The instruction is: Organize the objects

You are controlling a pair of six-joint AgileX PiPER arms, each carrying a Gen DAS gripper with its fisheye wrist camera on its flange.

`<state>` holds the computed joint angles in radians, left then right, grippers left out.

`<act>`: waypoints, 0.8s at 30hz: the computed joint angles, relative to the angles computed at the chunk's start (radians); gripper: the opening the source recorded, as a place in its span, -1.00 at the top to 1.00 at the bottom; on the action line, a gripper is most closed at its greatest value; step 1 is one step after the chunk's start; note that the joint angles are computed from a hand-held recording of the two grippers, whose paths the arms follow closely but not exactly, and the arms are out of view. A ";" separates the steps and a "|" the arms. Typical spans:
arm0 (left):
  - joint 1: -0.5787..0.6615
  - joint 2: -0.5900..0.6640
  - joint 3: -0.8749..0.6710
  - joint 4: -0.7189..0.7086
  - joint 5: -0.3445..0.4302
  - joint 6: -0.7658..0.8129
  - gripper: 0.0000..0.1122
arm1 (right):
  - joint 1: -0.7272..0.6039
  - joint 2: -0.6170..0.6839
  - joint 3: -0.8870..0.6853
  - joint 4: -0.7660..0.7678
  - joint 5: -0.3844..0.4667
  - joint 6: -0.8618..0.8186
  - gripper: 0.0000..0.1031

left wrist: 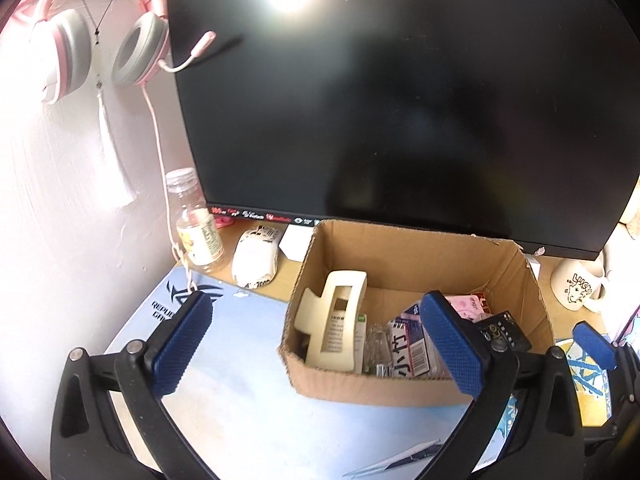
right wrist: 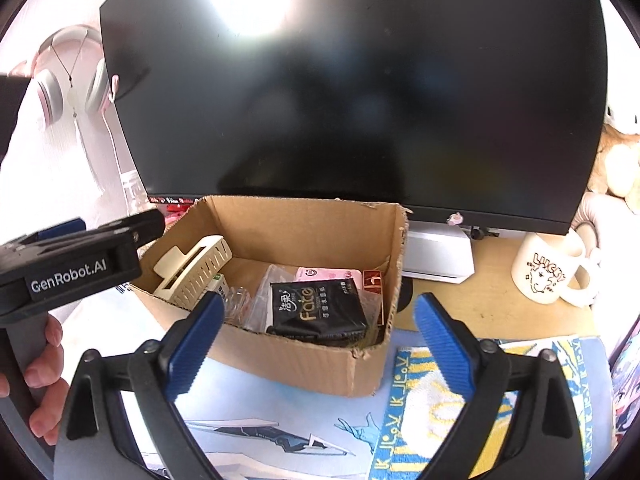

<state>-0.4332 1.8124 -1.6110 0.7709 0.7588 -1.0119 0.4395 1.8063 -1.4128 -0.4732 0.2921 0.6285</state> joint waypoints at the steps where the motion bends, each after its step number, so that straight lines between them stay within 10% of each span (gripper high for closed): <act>1: 0.002 -0.011 0.013 0.001 -0.001 -0.003 -0.83 | -0.001 -0.007 0.007 0.007 -0.004 -0.006 -0.99; 7: -0.004 -0.106 0.133 0.097 -0.015 -0.121 -0.83 | 0.007 -0.056 0.056 -0.144 -0.001 0.150 -1.00; 12: -0.092 -0.172 0.227 0.351 0.115 -0.321 -0.83 | 0.006 -0.113 0.129 -0.259 -0.038 0.279 -1.00; 24: -0.142 -0.376 0.425 0.403 0.079 -0.405 -0.83 | -0.006 -0.293 0.327 -0.623 -0.090 0.660 -1.00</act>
<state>-0.5756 1.4369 -1.1863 1.1736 0.8382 -1.4172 0.4338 1.5129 -1.0853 -1.0961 0.2018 1.2888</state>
